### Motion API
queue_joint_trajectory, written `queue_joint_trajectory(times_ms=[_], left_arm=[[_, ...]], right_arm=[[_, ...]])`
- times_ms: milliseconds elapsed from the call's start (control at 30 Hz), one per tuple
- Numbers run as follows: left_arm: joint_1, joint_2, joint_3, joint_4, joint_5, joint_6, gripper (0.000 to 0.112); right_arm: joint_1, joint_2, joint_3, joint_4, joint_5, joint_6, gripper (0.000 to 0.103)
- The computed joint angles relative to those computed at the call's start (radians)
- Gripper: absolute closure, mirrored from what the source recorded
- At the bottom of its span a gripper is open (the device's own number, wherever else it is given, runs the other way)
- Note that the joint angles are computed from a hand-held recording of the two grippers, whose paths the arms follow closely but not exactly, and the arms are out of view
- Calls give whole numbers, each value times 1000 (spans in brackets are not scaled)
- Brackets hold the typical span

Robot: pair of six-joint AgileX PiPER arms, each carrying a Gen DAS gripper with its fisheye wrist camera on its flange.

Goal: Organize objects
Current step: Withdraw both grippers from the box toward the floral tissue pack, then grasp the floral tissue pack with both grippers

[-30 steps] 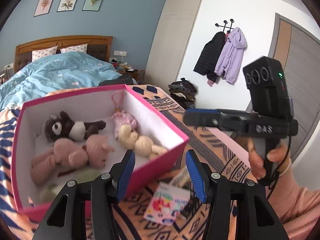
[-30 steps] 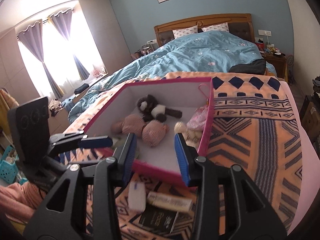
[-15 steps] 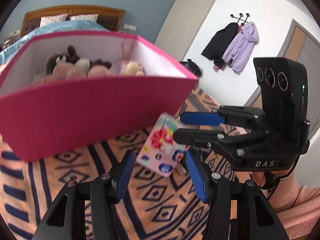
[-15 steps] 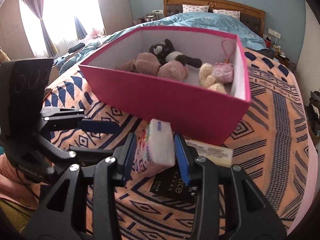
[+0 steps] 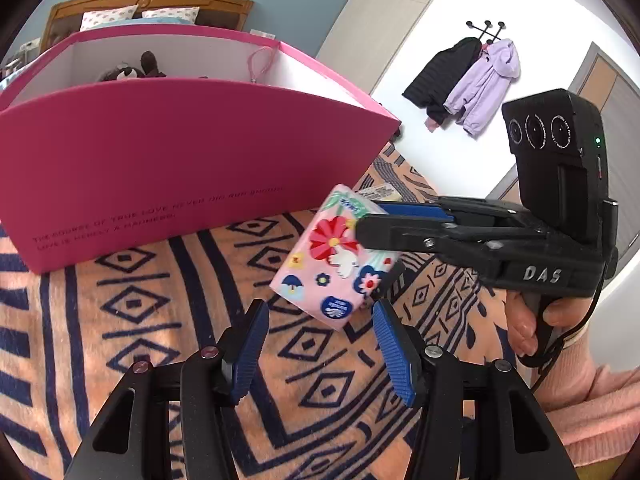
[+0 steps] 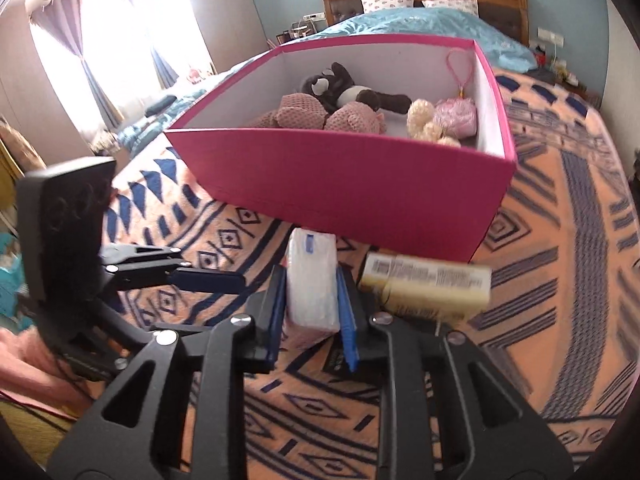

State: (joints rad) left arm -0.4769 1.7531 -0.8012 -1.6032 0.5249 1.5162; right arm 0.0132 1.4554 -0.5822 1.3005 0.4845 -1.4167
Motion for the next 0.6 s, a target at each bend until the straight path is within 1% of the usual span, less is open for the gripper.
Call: queue_joint_trajectory(times_ms=[33,67,167,267,333,467,567,600], left_arm=[[2,-2,4,2,5,1,57],[6,-8,15,-1,11,8,57],[23,-21,44,-2,40,18,54],[34,-45,76,5,53,22,53],[43,-59,98,9,69,22,53],[39,-79,129,7,48,23,53],[44,-79,133,10,51,11,53],[30,-82,130,12,37,-6,53]], right_arm=[[-25,-2,6,15,39,-11,76],[-66,0,16,34,110,-33,76],[-125,7,44,83,222,-73,76],[-147,37,70,138,281,-106,76],[-157,68,83,169,315,-131,76],[-146,133,107,219,333,-167,76],[-144,146,120,226,316,-172,73],[-139,141,124,223,301,-167,72]])
